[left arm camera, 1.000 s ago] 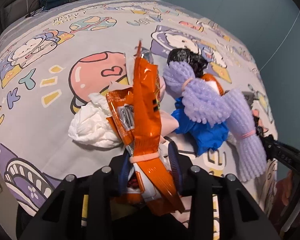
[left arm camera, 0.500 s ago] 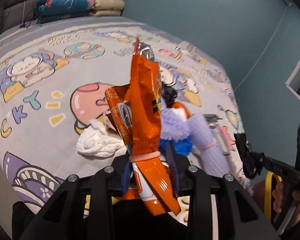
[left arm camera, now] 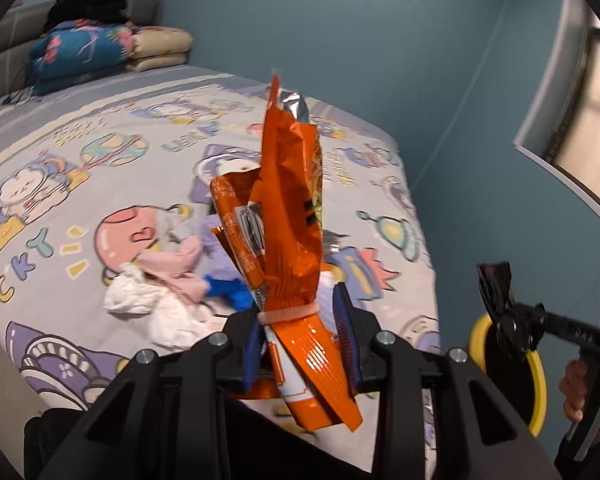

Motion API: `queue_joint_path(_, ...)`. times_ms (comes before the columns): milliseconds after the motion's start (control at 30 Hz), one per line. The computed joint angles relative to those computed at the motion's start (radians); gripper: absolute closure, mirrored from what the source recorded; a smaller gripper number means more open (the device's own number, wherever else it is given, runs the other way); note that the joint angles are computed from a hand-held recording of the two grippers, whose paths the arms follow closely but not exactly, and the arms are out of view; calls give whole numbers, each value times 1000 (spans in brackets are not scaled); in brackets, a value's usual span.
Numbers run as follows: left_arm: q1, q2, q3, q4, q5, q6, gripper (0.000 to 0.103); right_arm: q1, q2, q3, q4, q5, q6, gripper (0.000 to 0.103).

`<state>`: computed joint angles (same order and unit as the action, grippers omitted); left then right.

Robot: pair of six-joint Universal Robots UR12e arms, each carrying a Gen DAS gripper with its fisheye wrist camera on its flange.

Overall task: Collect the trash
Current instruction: 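Carry the orange wrapper and black bag over the bin and release both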

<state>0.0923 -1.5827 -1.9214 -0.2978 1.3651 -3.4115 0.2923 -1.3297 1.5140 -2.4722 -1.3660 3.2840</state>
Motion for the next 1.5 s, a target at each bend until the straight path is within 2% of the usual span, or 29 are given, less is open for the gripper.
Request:
queue_joint_path(300, -91, -13, 73, -67, -20, 83, 72, -73, -78, 88, -104, 22, 70, 84)
queue_joint_path(433, -140, -23, 115, -94, -37, 125, 72, -98, -111, 124, -146, -15, 97, 84)
queue_joint_path(667, -194, -51, 167, -132, -107, 161, 72, -129, -159, 172, -185, -57, 128, 84)
queue_joint_path(833, -236, -79, 198, -155, -138, 163, 72, -145, -181, 194, -206, -94, 148, 83)
queue_joint_path(1000, -258, -103, 208, -155, -184, 139, 72, -161, -185, 199, -188, -97, 171, 83)
queue_joint_path(1167, -279, -127, 222, -216, -213, 162, 72, -171, -174, 196, -162, -83, 185, 83)
queue_joint_path(1333, -290, -142, 224, -264, -229, 193, 72, -185, -156, 193, -119, -37, 199, 83)
queue_joint_path(1500, -295, -154, 229, -304, -246, 201, 71, -190, -152, 199, -108, -43, 215, 83)
